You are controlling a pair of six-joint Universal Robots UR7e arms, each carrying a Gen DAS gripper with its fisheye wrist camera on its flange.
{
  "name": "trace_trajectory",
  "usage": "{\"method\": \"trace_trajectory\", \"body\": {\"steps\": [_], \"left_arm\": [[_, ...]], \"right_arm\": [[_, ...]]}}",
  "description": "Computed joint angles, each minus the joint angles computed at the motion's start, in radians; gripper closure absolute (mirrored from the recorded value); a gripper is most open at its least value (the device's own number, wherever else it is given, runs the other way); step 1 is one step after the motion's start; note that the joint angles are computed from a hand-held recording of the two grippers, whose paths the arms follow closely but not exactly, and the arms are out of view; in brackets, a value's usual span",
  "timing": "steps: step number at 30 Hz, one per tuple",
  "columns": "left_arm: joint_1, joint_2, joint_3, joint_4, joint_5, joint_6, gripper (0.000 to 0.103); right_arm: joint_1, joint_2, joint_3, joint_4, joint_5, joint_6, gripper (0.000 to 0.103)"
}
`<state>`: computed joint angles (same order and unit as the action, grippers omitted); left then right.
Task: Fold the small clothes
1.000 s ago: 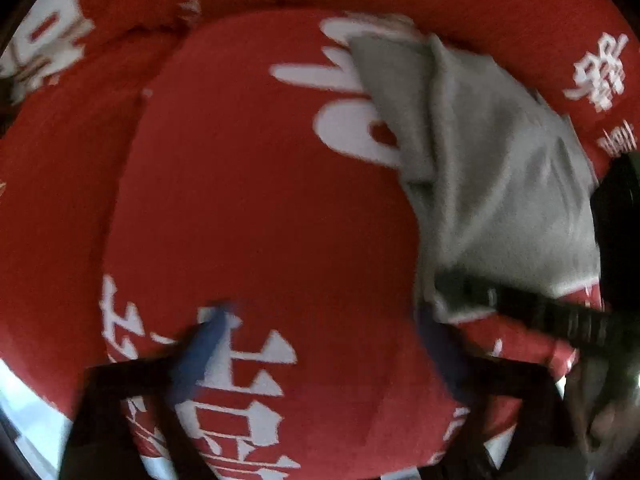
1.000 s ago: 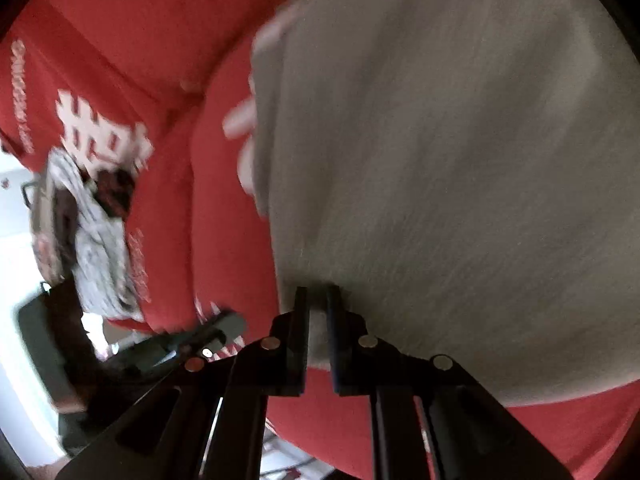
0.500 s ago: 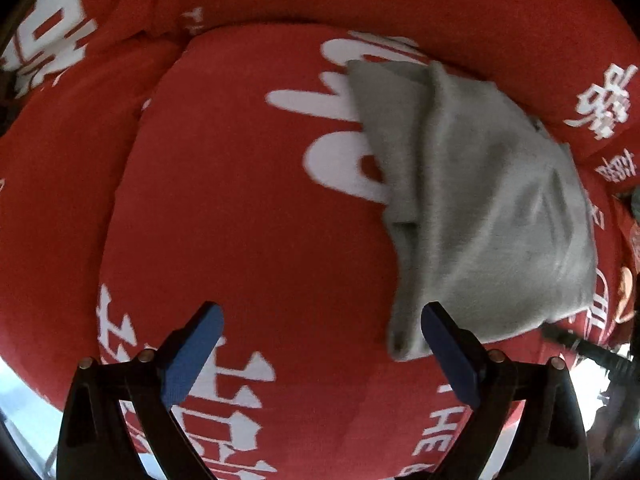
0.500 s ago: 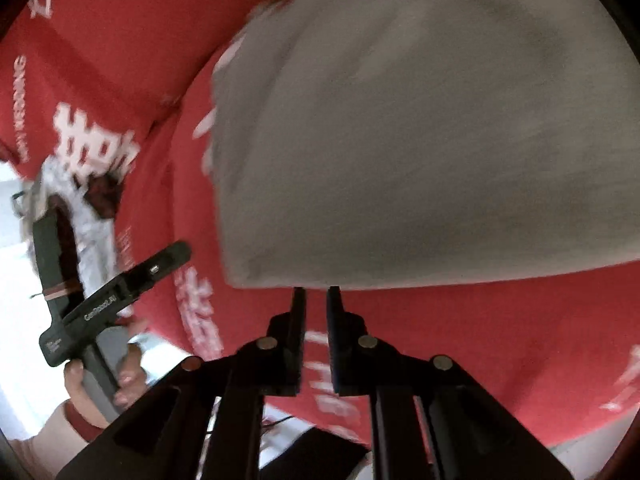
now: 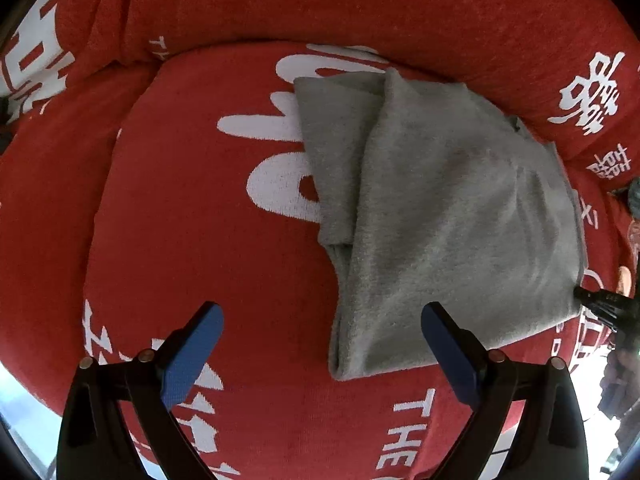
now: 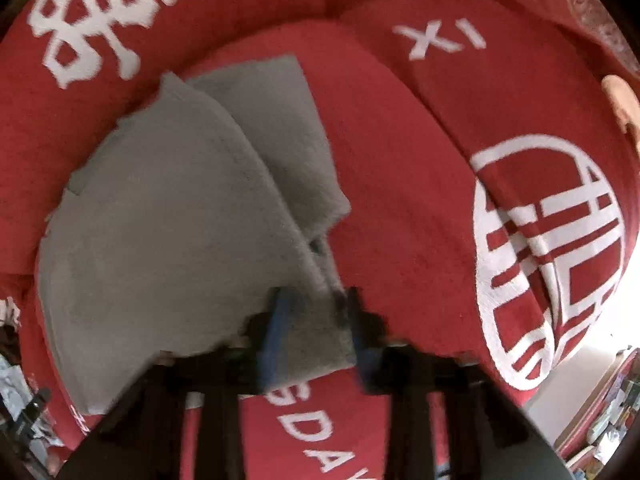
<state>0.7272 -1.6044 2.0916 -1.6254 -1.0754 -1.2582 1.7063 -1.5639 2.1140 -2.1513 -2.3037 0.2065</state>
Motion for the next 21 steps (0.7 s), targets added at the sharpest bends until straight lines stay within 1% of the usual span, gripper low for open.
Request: {"method": "trace_trajectory", "body": {"steps": [3, 6, 7, 9, 12, 13, 14, 16, 19, 20, 21], "left_arm": [[0.001, 0.016, -0.014, 0.018, 0.002, -0.017, 0.004], [0.003, 0.037, -0.033, 0.047, -0.003, -0.027, 0.004], [0.004, 0.042, -0.038, 0.052, -0.005, -0.026, 0.004], [0.005, 0.053, -0.047, 0.059, -0.01, -0.024, 0.004], [0.003, 0.065, -0.052, 0.055, -0.019, -0.017, 0.004], [0.001, 0.07, -0.054, 0.054, -0.023, -0.014, 0.004], [0.0, 0.074, -0.056, 0.055, -0.025, -0.011, 0.004], [-0.004, 0.083, -0.059, 0.057, -0.028, -0.004, 0.004], [-0.005, 0.092, -0.062, 0.055, -0.034, 0.005, 0.004], [-0.007, 0.097, -0.066, 0.063, -0.033, 0.006, 0.004], [-0.008, 0.103, -0.069, 0.069, -0.033, 0.012, 0.004]], "right_arm": [[-0.016, -0.017, 0.01, -0.027, 0.021, 0.005, 0.09], [-0.011, -0.028, 0.01, -0.008, -0.01, 0.002, 0.087], [-0.005, -0.031, 0.008, 0.01, -0.017, 0.02, 0.084], [0.01, -0.052, 0.003, 0.048, -0.031, 0.058, 0.083], [0.053, -0.084, 0.013, 0.067, -0.069, 0.063, 0.083], [0.068, -0.093, 0.016, 0.074, -0.071, 0.064, 0.083], [0.09, -0.101, 0.021, 0.082, -0.062, 0.076, 0.082], [0.113, -0.117, 0.027, 0.091, -0.035, 0.086, 0.08], [0.136, -0.115, 0.029, 0.103, 0.049, 0.107, 0.08], [0.151, -0.108, 0.024, 0.123, 0.087, 0.128, 0.08], [0.144, -0.125, 0.039, 0.128, 0.125, 0.123, 0.08]]}}
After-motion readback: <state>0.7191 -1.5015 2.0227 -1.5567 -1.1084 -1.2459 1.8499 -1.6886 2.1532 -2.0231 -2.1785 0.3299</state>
